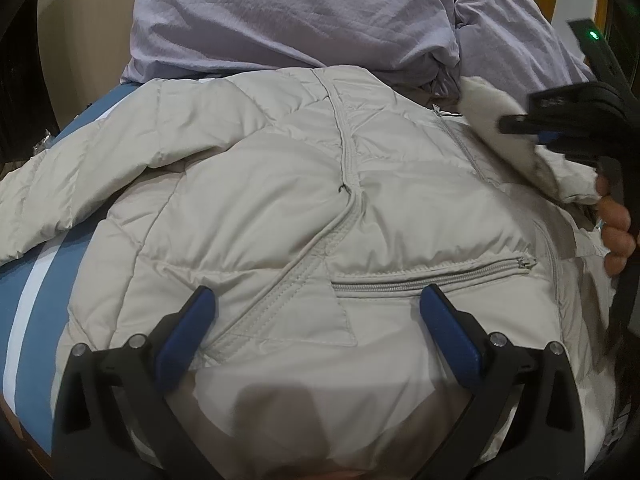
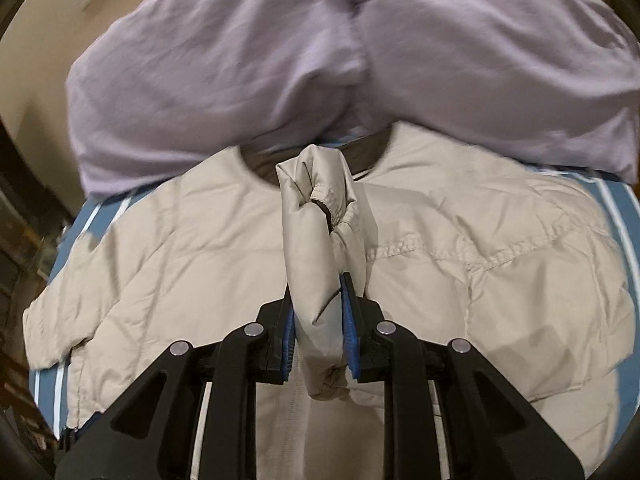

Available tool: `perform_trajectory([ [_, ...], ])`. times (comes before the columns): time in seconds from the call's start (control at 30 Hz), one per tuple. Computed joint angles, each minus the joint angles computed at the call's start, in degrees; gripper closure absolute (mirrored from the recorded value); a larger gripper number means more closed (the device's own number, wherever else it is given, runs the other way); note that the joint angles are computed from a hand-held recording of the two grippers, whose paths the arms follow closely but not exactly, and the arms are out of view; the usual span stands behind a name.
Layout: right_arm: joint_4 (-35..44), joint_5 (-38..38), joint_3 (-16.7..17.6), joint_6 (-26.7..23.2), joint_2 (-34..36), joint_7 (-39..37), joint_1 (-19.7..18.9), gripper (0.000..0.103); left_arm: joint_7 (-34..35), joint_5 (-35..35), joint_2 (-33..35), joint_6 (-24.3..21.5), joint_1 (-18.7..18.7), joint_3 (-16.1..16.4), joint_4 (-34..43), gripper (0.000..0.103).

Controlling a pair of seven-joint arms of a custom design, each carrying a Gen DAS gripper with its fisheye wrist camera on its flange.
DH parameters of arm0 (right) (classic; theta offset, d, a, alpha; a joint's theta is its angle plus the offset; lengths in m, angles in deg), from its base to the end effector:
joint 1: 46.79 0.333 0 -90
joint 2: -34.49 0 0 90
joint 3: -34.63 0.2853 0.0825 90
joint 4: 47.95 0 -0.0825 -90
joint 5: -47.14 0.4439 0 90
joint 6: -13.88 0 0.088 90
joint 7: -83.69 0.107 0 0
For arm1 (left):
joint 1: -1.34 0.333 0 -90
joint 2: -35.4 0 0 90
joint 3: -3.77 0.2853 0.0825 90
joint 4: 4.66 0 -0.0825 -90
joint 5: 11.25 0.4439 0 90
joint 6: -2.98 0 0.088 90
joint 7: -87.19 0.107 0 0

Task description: Fold large clothes

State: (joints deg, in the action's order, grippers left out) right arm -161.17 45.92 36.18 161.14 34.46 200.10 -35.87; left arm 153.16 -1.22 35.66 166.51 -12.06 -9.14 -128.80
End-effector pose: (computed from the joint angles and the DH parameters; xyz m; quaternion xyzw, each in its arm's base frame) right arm 0.6402 0.1419 0.4800 -0.5944 0.7488 -0.1337 0.2608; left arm 0.5624 -0.2885 0.4071 -0.5996 0.7257 -0.2966 0.1611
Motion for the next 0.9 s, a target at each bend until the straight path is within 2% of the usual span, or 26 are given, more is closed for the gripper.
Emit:
perform_trajectory([
  [0.13,2.61,0.62,1.12,-0.97,2.51,-0.68,1.04,0.082,1.08,-1.48,0.06,0.30,0.03,-0.02,-0.04,0.002],
  [0.27,5.35,-2.33,1.77,-3.24,5.00,0.31,1.86,0.081,2.39,-3.28,0.02,0.53,0.07,-0.06,-0.16,0.002],
  [0.37,4.90,-2.86,2.00,-3.83,4.17,-0.93,1.94,0.073,2.95,-4.07,-0.01,0.73,0.06,-0.06,-0.23,0.002],
  [0.47,3.17,1.62,1.83,-2.46,1.89,-4.05,1.35,0.060,3.30,-4.49,0.00,0.81,0.07,-0.04,-0.23,0.002],
  [0.53,0.50,-1.62,1.07,0.16,-0.73,-0.52,1.12,0.047,3.30,-4.49,0.00,0.81,0.07,-0.04,-0.23,0.002],
  [0.6,-1.30,-7.09,0.51,1.48,-2.32,4.80,0.66,0.044,3.39,-4.62,0.04,0.88,0.07,-0.04,-0.22,0.002],
  [0.77,-1.40,-14.04,0.02,-2.52,-1.98,12.25,0.00,0.041,3.17,-4.12,-0.22,0.13,0.03,-0.05,-0.19,0.002],
  [0.83,-0.74,-15.32,0.04,-3.83,-0.99,12.83,0.05,0.033,3.57,-4.51,-0.47,-0.46,-0.05,-0.03,-0.10,0.002],
  [0.9,0.22,-15.44,0.14,-4.82,0.43,12.95,0.19,0.031,4.14,-5.13,-0.85,-1.02,-0.11,0.07,-0.15,0.002],
])
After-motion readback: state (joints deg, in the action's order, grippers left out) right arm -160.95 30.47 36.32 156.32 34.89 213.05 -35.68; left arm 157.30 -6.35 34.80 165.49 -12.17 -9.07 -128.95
